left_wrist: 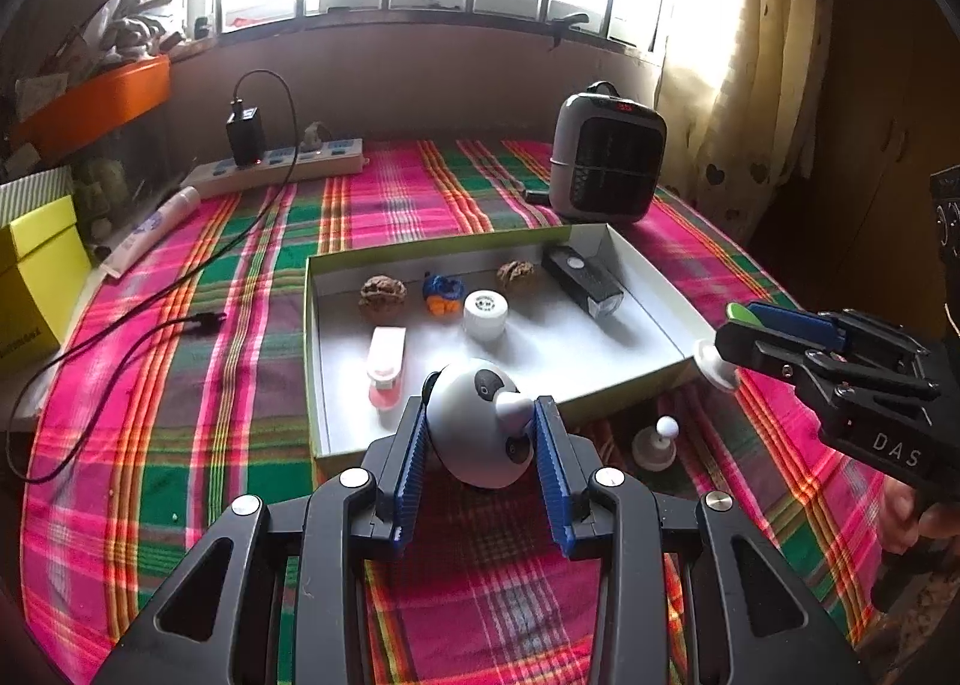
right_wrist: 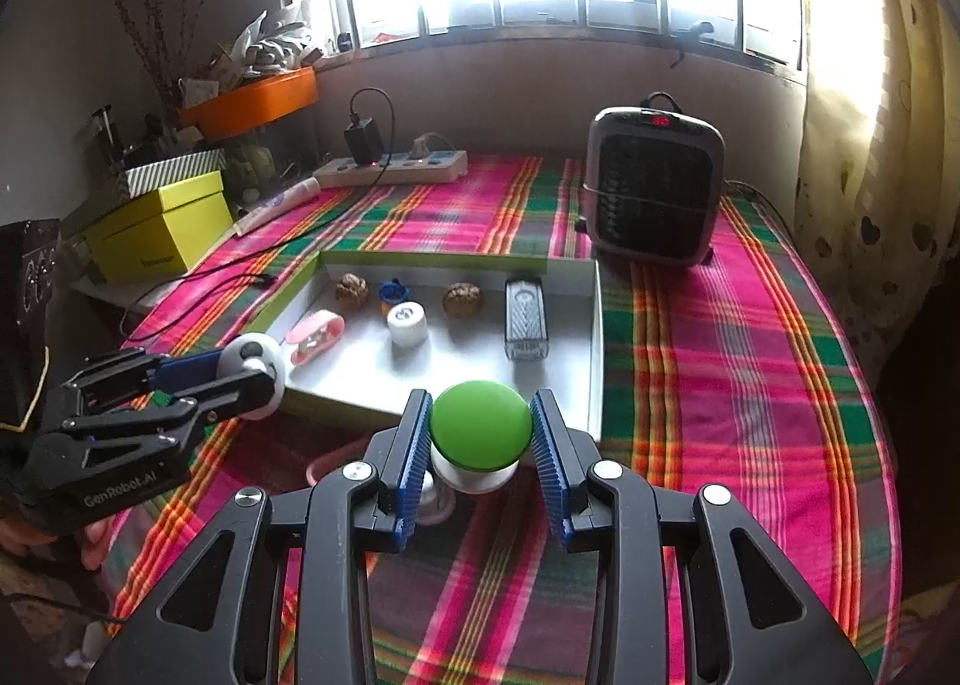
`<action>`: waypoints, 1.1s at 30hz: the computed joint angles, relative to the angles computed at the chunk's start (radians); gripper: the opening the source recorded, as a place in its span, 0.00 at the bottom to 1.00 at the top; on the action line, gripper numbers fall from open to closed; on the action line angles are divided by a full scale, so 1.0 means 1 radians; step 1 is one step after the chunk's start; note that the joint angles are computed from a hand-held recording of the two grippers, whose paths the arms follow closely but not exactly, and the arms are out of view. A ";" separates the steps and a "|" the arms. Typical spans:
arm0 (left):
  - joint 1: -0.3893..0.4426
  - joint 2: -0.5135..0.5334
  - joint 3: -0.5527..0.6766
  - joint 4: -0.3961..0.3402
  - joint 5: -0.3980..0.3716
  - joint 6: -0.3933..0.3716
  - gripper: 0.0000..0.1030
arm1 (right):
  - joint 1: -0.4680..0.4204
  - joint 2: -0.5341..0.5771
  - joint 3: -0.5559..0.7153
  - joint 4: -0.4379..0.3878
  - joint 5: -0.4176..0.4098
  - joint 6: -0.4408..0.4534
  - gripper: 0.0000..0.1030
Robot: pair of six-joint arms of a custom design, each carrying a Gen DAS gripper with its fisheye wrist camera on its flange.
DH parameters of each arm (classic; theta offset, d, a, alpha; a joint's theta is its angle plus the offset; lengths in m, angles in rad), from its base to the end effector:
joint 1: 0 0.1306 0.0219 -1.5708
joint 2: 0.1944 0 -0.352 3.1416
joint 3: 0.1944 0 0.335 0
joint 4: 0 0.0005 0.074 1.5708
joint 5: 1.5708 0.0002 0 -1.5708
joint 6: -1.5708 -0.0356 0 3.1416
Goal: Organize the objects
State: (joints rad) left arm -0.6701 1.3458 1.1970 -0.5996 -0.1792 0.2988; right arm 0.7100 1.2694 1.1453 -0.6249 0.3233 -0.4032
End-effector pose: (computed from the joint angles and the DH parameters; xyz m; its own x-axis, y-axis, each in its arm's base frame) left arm 0.3345 -0.2576 0.3584 -0.6595 0.1530 -0.7360 0.3292 0.9390 -0.0998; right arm 0.3076 0.2489 0.3656 -0.6482 -0.0666 -0.7585 -0.2036 0.9751 0.0884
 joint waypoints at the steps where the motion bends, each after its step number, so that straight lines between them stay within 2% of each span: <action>1: 0.000 0.005 0.005 0.000 -0.001 -0.002 0.32 | -0.005 0.005 0.006 0.004 -0.006 0.003 0.34; 20: 0.043 0.157 0.146 -0.029 0.017 -0.012 0.32 | -0.108 0.207 0.185 -0.008 -0.186 0.120 0.34; 33: 0.059 0.228 0.194 -0.039 0.032 -0.018 0.32 | -0.147 0.305 0.254 -0.035 -0.253 0.154 0.34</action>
State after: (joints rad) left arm -0.6110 1.5734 1.3910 -0.6391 -0.1474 0.2806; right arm 0.5632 1.5744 1.3993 -0.6597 0.0705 -0.2495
